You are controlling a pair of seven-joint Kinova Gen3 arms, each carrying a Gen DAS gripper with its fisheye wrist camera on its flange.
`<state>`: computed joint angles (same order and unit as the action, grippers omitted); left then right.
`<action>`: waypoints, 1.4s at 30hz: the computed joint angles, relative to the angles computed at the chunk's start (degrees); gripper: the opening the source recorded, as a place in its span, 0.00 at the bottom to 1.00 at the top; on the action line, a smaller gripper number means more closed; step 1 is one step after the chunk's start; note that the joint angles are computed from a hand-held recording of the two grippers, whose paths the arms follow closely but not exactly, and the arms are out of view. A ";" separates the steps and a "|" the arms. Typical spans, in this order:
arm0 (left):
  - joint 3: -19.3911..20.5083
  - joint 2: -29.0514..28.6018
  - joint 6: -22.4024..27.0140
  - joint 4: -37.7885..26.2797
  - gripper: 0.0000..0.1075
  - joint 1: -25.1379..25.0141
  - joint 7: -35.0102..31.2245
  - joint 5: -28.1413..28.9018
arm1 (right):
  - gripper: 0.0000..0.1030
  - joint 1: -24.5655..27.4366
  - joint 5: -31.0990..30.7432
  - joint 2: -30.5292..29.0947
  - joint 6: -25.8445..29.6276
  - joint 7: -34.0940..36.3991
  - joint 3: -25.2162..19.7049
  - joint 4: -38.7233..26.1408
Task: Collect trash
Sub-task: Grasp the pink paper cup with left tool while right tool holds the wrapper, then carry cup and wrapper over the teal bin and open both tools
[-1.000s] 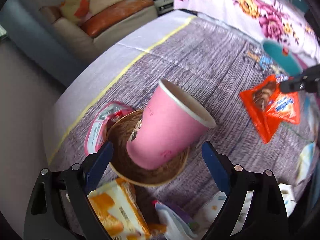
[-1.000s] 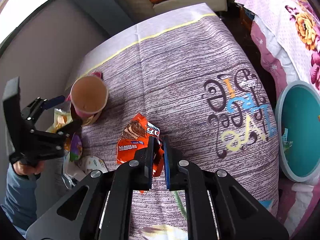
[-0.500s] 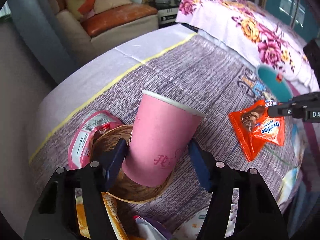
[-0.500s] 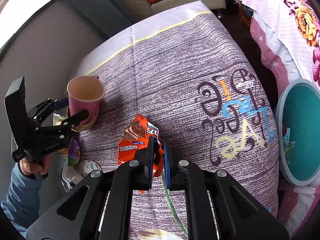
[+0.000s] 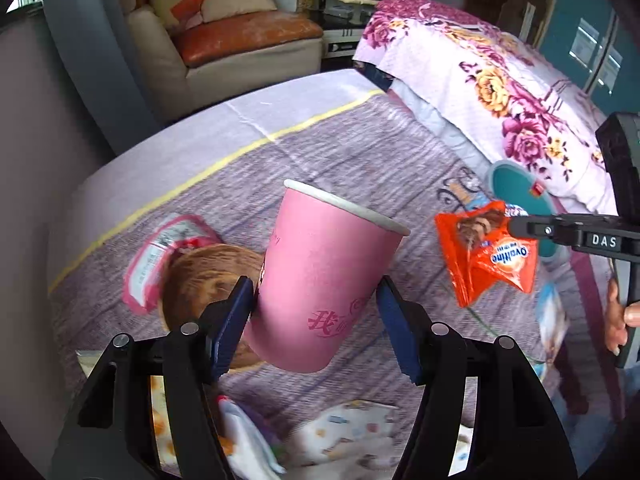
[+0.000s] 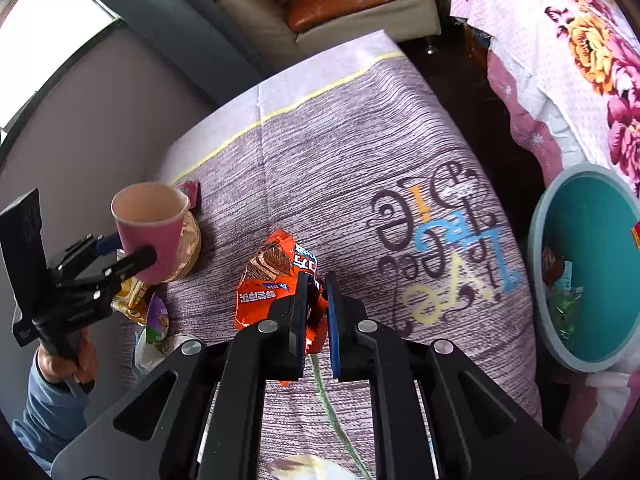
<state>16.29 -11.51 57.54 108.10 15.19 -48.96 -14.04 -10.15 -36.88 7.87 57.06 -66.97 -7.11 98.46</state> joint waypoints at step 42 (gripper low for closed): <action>-7.50 39.36 5.32 -42.41 0.60 27.85 0.67 -1.06 | 0.08 26.55 -11.10 -1.03 0.41 20.51 13.31 3.90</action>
